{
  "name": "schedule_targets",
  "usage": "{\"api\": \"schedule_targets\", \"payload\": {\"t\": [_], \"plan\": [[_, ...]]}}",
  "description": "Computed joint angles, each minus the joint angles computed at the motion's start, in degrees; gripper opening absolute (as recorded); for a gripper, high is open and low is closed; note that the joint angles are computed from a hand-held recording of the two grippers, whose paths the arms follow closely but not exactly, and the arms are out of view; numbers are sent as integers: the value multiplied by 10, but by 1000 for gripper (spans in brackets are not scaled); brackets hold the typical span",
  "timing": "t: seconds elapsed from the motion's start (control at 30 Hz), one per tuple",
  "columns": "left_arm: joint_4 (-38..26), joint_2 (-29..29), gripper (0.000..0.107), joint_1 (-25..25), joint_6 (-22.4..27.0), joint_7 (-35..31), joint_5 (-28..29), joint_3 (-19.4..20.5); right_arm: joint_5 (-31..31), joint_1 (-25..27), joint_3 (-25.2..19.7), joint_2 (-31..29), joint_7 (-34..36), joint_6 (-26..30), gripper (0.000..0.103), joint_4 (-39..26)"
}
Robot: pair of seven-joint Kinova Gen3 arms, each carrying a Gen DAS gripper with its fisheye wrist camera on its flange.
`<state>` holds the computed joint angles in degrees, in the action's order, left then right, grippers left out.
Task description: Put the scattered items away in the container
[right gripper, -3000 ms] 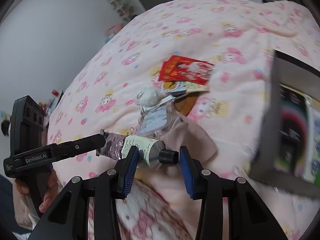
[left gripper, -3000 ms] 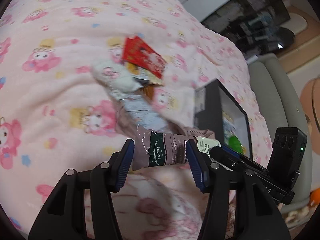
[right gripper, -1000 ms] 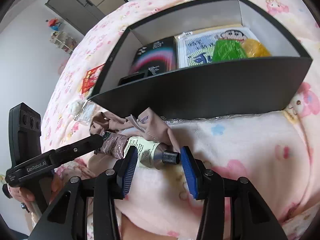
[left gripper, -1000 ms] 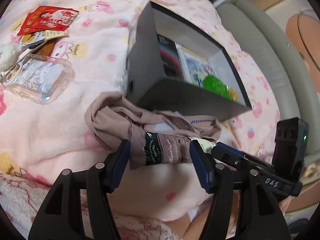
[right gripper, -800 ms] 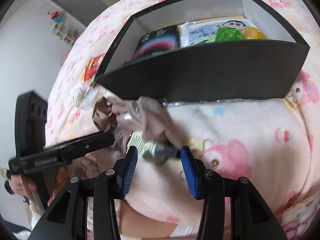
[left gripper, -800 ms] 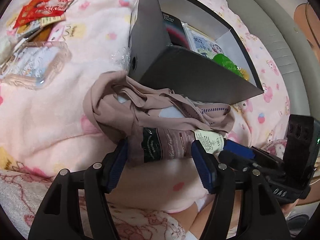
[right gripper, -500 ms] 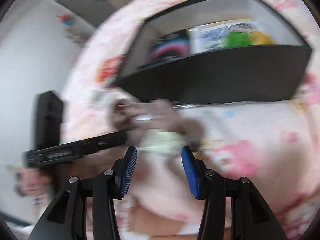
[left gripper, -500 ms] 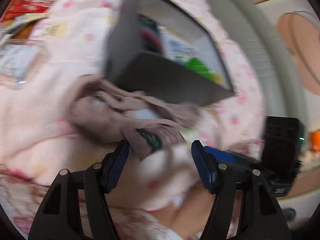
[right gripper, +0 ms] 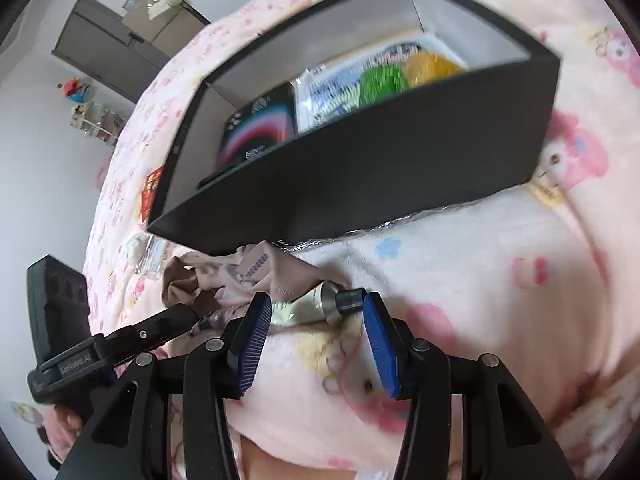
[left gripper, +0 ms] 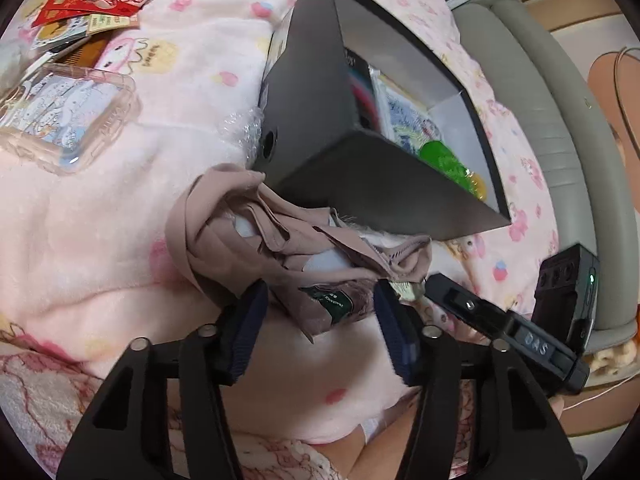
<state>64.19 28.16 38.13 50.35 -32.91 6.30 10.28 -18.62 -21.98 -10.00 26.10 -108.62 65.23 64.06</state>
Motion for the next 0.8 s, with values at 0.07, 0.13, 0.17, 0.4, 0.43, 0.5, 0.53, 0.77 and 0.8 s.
{"api": "schedule_targets", "payload": {"t": [0.07,0.13,0.17,0.4,0.43,0.5,0.53,0.77,0.8], "plan": [[-16,15,45,-11,13,-22,8,15,-17,8,-6,14,4,-1,46,-3],[-8,9,44,-10,8,-25,8,14,-46,23,-18,21,19,3,45,-2],[7,2,44,-13,-9,-36,22,14,-46,20,-14,12,27,-3,44,5],[57,-18,45,-43,-40,-38,78,24,-24,6,-12,-17,31,-26,37,22],[54,-14,46,-46,-35,-38,85,27,-9,-10,10,-17,8,-22,37,16],[38,-5,47,-44,-17,-34,85,27,-6,-12,22,-2,-36,-12,38,0],[28,2,50,-41,-7,-32,82,25,-5,-8,19,6,-48,-14,39,-4],[-1,27,52,-39,6,-47,86,28,-12,-3,-3,56,-67,-5,41,-33],[3,25,53,-40,1,-52,88,29,-18,0,-8,54,-59,-10,41,-31]]}}
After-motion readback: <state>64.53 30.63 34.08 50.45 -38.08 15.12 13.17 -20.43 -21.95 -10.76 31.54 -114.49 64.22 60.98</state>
